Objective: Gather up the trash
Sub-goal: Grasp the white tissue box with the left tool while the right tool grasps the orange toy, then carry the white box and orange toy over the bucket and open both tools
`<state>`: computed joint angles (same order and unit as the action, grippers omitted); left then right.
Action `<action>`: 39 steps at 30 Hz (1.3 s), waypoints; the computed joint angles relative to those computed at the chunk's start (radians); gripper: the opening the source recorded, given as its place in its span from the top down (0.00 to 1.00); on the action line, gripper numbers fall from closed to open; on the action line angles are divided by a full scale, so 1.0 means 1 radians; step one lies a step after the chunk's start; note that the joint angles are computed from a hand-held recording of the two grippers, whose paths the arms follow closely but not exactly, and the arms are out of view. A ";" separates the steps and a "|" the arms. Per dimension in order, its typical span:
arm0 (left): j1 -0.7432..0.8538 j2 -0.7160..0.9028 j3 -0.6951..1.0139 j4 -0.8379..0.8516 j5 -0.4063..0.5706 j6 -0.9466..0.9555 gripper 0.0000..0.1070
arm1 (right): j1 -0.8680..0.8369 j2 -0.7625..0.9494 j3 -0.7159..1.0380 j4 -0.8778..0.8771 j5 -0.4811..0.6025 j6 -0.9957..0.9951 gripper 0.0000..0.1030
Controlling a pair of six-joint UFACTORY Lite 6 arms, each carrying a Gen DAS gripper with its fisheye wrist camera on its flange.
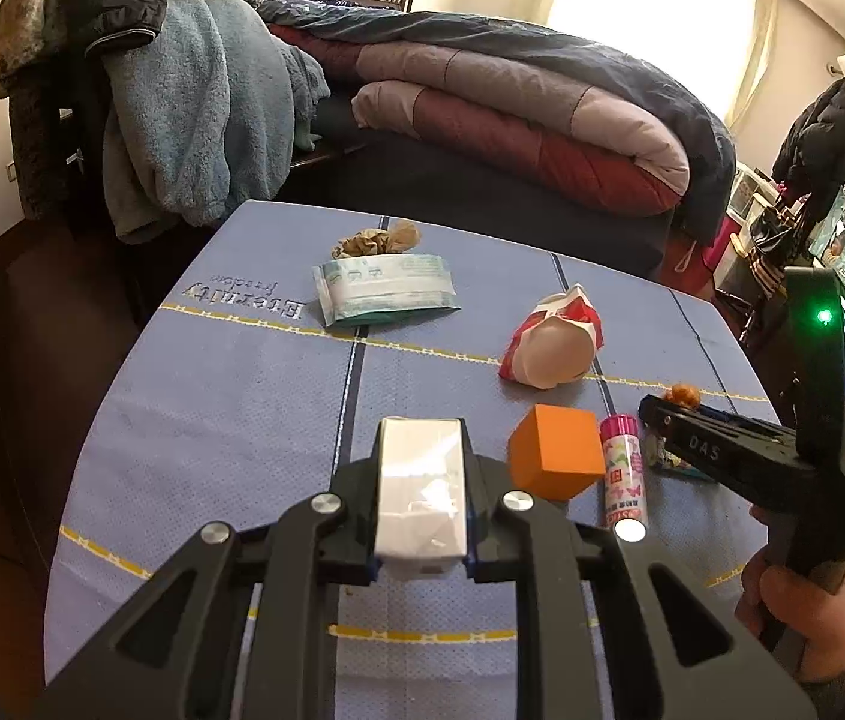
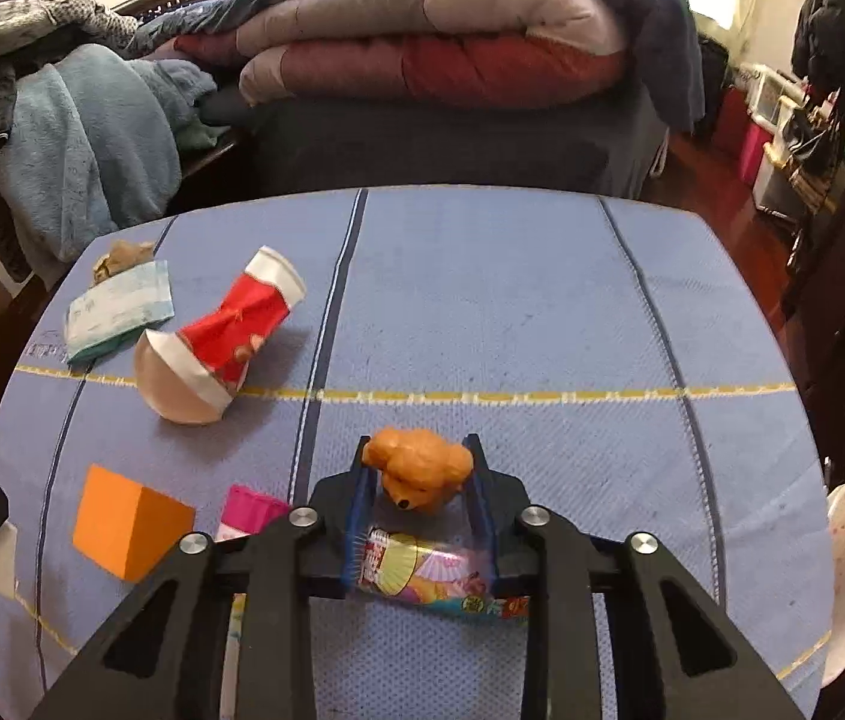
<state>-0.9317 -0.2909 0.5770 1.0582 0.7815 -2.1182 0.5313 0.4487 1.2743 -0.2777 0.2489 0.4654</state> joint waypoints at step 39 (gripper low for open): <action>-0.345 0.532 0.762 -0.066 0.278 0.254 0.82 | -0.568 -0.886 -0.717 1.037 0.172 -1.221 0.72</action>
<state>-1.2763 0.2413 1.3389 0.9925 1.0596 -1.8641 -0.0362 -0.4368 0.5569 0.7590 0.4204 -0.7555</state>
